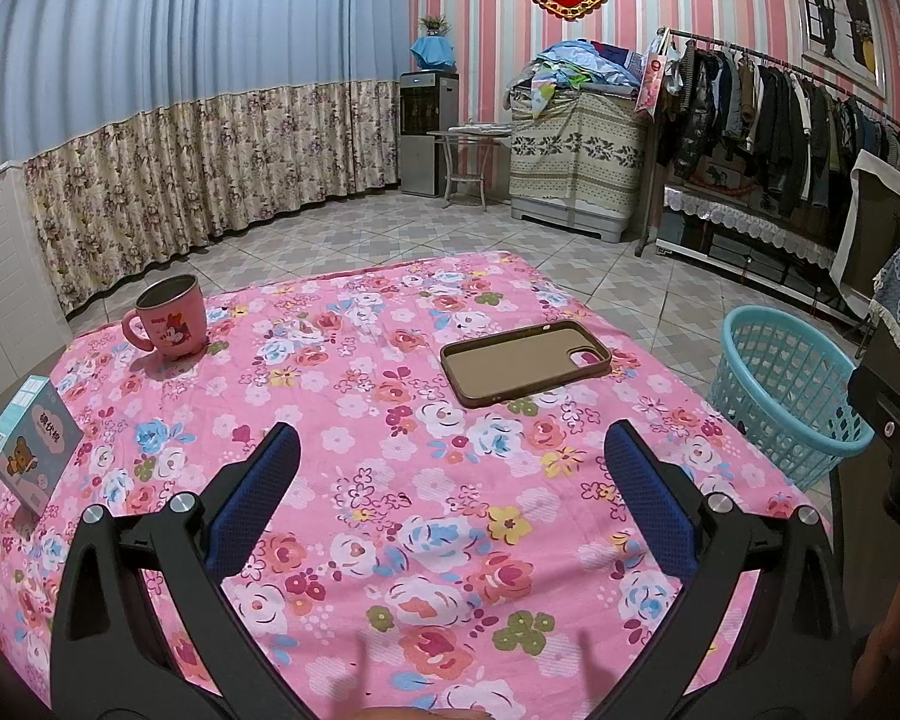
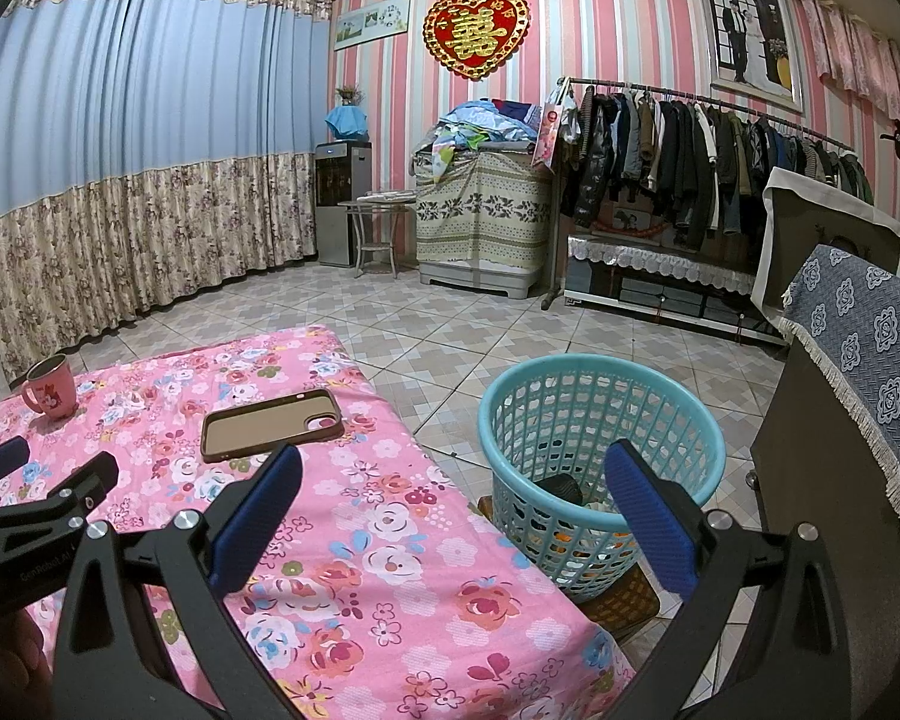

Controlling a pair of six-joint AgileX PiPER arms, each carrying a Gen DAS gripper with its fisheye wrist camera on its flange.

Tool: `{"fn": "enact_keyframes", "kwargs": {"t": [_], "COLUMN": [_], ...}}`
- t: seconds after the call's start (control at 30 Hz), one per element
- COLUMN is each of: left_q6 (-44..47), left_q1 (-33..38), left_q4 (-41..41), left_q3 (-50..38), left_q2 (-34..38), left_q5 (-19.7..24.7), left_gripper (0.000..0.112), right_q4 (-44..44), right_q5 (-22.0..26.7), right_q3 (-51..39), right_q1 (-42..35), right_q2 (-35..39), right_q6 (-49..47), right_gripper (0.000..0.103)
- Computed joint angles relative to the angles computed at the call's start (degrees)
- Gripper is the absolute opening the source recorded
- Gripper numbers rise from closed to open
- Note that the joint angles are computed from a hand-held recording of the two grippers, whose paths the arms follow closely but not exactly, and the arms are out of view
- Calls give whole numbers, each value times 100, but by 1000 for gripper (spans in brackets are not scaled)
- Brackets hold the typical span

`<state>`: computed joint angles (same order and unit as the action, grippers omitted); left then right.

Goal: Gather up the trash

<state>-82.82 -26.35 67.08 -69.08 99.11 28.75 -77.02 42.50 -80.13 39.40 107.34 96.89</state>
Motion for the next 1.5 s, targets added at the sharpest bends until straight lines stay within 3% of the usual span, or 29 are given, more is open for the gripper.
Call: {"fn": "enact_keyframes", "kwargs": {"t": [1.5], "left_q6": [219], "left_q1": [47], "left_q4": [-164], "left_q3": [-54], "left_q2": [-11], "left_q5": [-58], "left_gripper": [98], "right_q4": [-28], "right_q5": [26], "right_q3": [-30], "right_q1": [31], "right_q2": [45], "right_q6": [33], "right_gripper": [99]}}
